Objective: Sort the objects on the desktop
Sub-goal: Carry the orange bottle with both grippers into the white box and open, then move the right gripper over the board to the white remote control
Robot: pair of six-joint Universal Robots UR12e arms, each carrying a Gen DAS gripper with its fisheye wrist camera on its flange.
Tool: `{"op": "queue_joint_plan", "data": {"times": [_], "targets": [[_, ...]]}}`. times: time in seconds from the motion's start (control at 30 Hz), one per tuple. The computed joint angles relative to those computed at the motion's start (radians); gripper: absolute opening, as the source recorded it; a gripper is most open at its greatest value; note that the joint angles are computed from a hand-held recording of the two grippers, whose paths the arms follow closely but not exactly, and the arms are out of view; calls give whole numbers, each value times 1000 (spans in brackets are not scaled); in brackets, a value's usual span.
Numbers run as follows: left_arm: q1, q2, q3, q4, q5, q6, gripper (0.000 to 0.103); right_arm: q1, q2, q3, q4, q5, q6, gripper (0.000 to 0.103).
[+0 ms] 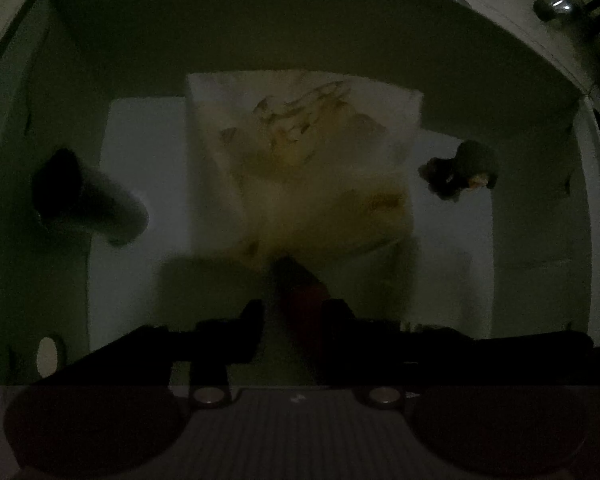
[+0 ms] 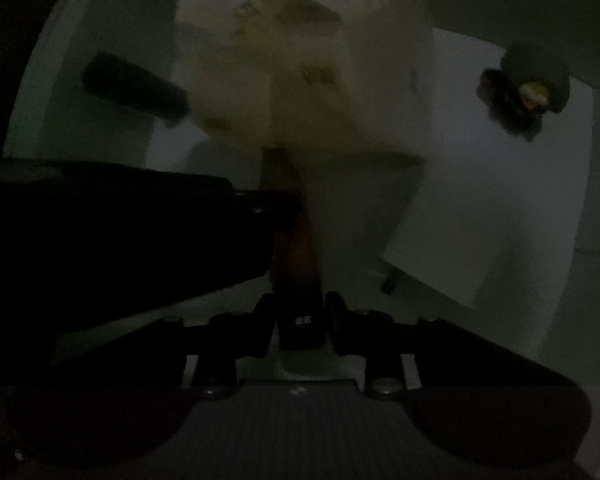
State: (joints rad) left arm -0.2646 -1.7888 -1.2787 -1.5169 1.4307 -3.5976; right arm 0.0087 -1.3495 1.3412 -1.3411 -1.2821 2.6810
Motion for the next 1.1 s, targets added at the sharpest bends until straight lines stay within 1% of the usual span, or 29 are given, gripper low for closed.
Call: {"op": "queue_joint_plan", "data": {"times": [0.03,0.17,0.23,0.3,0.33,0.37,0.43,0.5,0.57,0.6,0.73,0.83,0.87,0.97,1.03,1.1], "targets": [[0,3,-5,2,0,3,39,3,3,-4,3,-14,12,34],[-1,13,-16,-3,10,-6,52,9,3,1,-10,-44,41,36],[2,18,-20,-10,8,-16,54,9,2,1,-17,-49,55,38],[4,24,-23,-8,5,-19,57,6,0,1,-20,-47,68,49],[5,27,-24,-4,5,-18,64,4,-1,0,-19,-44,74,59],[4,29,-22,-5,12,-16,67,1,-1,-2,-17,-40,80,65],[4,34,-14,-7,17,-10,68,-9,-2,-8,-8,-25,87,66],[5,38,-5,-11,14,-5,73,-18,-5,-14,-4,-15,96,66],[3,41,8,-18,25,6,88,-33,-8,-23,1,0,90,67],[2,42,16,-21,32,13,91,-38,-9,-31,5,7,89,67],[-7,18,73,-51,44,26,91,-55,-8,-68,5,15,71,69],[-12,-8,116,-52,51,33,92,-70,-4,-106,15,20,62,70],[-11,-19,137,-55,54,31,93,-75,-3,-119,15,27,65,70],[-2,-34,184,-40,56,20,95,-82,7,-162,-17,44,83,72],[5,-43,209,-17,67,13,96,-96,15,-195,-47,56,99,73],[11,-56,237,-3,82,15,96,-110,26,-222,-88,60,148,75]]}}
